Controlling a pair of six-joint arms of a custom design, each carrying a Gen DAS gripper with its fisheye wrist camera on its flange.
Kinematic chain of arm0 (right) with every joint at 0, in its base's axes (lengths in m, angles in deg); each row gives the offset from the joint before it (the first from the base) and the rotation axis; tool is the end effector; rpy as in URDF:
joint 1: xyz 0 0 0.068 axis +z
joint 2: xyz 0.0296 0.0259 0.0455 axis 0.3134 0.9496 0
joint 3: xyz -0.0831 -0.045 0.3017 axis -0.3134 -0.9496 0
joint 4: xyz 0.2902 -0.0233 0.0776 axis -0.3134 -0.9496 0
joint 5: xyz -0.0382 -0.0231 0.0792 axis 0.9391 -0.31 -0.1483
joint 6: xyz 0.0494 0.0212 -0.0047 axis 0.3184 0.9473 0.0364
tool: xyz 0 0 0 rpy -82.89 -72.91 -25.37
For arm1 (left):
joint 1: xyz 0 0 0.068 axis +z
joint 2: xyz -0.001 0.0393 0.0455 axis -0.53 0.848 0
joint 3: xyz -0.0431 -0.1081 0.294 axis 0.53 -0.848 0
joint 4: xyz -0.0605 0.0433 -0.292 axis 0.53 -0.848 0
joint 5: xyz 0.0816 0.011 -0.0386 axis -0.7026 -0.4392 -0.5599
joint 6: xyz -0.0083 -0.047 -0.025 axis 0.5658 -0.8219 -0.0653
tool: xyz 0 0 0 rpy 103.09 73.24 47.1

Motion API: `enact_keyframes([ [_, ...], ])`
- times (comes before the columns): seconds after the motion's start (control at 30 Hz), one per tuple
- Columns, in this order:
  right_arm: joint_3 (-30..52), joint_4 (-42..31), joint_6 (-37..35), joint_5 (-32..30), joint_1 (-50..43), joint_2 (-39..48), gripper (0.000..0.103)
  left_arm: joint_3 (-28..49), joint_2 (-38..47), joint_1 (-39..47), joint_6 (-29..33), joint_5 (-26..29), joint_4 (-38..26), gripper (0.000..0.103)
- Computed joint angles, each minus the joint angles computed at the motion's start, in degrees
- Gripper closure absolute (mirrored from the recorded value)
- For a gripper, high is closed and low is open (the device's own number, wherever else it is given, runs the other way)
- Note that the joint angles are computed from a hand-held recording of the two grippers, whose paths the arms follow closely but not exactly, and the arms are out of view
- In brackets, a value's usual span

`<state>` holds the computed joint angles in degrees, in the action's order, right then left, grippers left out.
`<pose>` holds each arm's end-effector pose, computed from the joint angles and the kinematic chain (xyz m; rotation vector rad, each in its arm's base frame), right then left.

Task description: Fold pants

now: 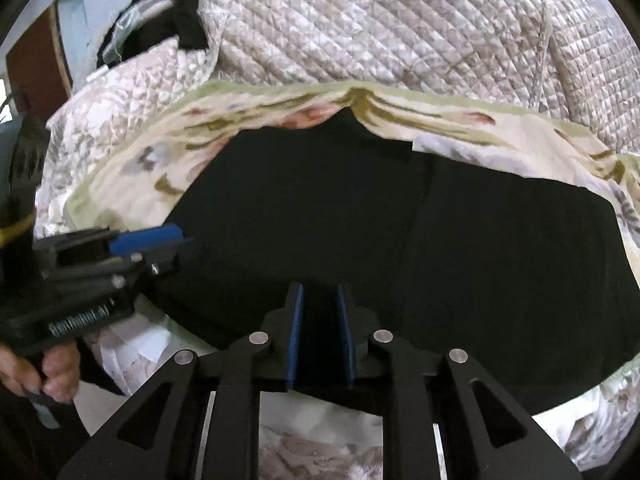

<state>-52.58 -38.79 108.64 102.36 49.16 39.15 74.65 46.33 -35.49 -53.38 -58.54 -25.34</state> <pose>0.2623 0.1466 0.0213 0.0336 2.3973 0.1673 0.3435 -0.0371 0.0295 0.6548 2.3226 -0.4633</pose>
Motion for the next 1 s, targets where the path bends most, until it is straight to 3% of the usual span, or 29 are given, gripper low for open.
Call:
enact_keyframes([
  [0.3, 0.21, 1.51, 1.82, -1.37, -1.21, 0.9, 0.086, -0.12, 0.87, -0.5, -2.06, -0.05, 1.97, 0.067],
  [0.4, -1.48, 4.22, 3.17, -1.3, -1.56, 0.65, 0.086, 0.07, 0.57, -0.34, -0.82, 0.87, 0.69, 0.06],
  [0.5, -3.08, 6.35, 3.79, -0.62, -2.19, 0.35, 0.086, 0.78, -0.43, 0.24, -0.56, 1.51, -2.34, 0.06],
  [0.6, -3.86, 3.49, 5.32, 4.0, -2.61, -1.2, 0.086, -0.01, -2.14, 0.32, -0.72, 0.55, -2.28, 0.06],
  [0.87, -6.31, 3.41, 9.31, 2.0, -6.1, -3.96, 0.086, 2.43, -2.23, 0.61, -3.02, -0.12, -4.95, 0.06],
  [1.0, -9.03, 5.38, 11.29, 1.12, -8.6, -4.89, 0.079, 1.97, -3.25, 1.11, -2.99, 1.97, -5.31, 0.06],
])
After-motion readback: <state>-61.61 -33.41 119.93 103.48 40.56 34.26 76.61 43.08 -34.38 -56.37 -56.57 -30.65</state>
